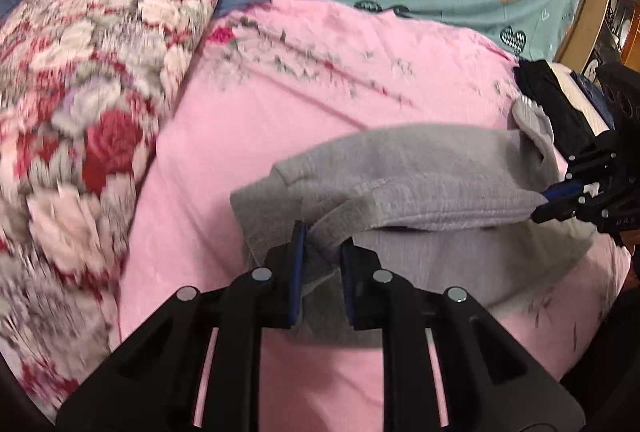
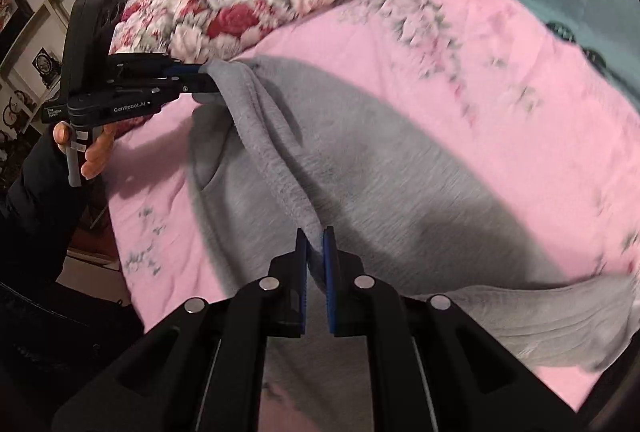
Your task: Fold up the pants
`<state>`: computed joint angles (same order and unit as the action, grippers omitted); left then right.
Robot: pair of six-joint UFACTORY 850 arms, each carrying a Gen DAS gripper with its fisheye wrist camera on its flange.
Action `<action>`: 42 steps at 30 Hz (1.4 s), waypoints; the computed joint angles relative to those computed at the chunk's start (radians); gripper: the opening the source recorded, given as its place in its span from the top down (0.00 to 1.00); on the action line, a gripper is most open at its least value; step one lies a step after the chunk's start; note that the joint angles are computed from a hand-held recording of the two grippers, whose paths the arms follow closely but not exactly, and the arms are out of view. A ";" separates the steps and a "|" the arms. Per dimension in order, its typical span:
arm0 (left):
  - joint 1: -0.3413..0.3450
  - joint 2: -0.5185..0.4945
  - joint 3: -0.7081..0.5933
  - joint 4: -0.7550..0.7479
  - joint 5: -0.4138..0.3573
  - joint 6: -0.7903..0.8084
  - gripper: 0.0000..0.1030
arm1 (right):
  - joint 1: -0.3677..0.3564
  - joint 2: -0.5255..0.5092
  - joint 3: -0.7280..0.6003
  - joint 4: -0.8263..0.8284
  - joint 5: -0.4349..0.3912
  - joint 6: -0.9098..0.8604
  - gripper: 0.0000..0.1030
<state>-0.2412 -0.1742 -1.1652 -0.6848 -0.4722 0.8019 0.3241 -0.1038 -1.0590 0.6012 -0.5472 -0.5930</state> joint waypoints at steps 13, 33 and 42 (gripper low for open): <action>0.061 0.128 0.147 -0.201 -0.053 0.185 0.12 | 0.078 -0.029 0.090 0.041 0.137 0.079 0.92; -0.100 -0.005 0.086 -0.079 -0.048 -0.469 0.99 | 0.081 0.061 0.143 0.119 0.096 -0.070 0.82; -0.105 0.025 0.150 -0.165 0.016 -0.371 0.97 | 0.124 -0.093 0.018 0.050 0.098 0.128 0.90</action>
<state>-0.3463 -0.1493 -1.0151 -0.8499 -0.4562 0.4313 0.4484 -0.1966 -1.0413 0.6514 -0.4492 -0.4649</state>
